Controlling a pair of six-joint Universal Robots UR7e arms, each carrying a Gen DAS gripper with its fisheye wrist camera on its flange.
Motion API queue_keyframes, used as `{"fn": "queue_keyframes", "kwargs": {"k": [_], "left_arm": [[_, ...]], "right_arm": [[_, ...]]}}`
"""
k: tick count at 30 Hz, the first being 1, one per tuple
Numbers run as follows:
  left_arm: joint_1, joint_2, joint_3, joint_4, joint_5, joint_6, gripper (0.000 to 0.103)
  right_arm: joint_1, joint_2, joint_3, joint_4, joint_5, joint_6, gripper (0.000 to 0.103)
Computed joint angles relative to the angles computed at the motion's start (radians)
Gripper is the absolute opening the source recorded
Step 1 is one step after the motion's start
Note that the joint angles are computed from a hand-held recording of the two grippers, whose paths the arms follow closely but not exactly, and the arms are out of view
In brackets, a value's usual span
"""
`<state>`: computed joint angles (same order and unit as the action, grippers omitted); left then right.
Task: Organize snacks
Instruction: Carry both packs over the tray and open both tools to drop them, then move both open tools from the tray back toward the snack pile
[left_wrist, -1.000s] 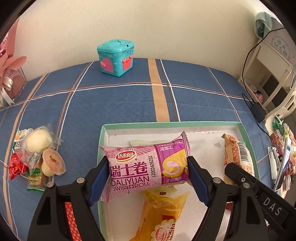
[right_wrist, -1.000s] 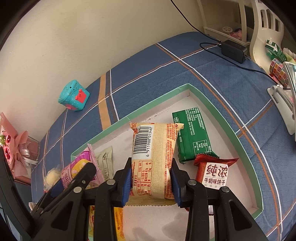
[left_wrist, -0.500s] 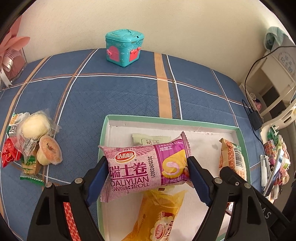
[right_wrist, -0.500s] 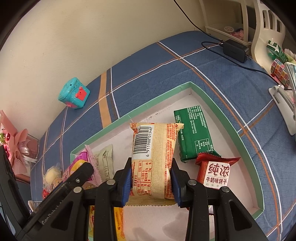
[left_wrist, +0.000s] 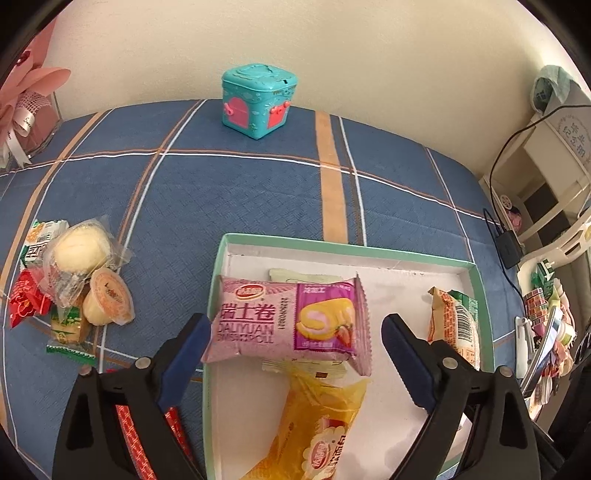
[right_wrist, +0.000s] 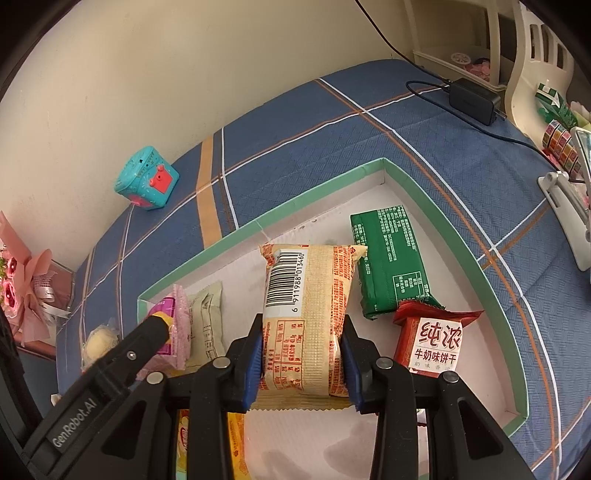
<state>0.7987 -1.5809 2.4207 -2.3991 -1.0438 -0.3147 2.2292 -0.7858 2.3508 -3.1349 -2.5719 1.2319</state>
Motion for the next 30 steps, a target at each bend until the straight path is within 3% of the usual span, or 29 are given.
{"fn": "queue_keyframes", "kwargs": {"k": [7, 9, 13, 19, 21, 23, 30], "left_arm": [[0.005, -0.015, -0.026, 0.088, 0.033, -0.055, 0.099], [0.004, -0.022, -0.029, 0.105, 0.043, -0.064, 0.099], [0.000, -0.036, -0.031, 0.125, 0.065, -0.078, 0.099], [-0.004, -0.062, -0.031, 0.156, 0.124, -0.103, 0.100], [-0.002, -0.069, -0.032, 0.170, 0.142, -0.110, 0.100], [-0.004, -0.074, -0.030, 0.181, 0.168, -0.115, 0.100], [-0.001, -0.091, -0.033, 0.206, 0.182, -0.113, 0.100]], "right_arm": [[0.002, 0.002, -0.012, 0.028, -0.002, -0.014, 0.044], [0.005, 0.002, -0.018, 0.044, -0.007, -0.013, 0.053], [0.018, -0.002, -0.029, 0.086, -0.016, -0.003, 0.060], [0.036, -0.015, -0.046, 0.185, -0.035, 0.044, 0.083], [0.038, -0.016, -0.043, 0.183, -0.037, 0.048, 0.096], [0.039, -0.013, -0.038, 0.156, -0.035, 0.039, 0.101], [0.065, -0.006, -0.062, 0.193, -0.065, 0.036, 0.103]]}}
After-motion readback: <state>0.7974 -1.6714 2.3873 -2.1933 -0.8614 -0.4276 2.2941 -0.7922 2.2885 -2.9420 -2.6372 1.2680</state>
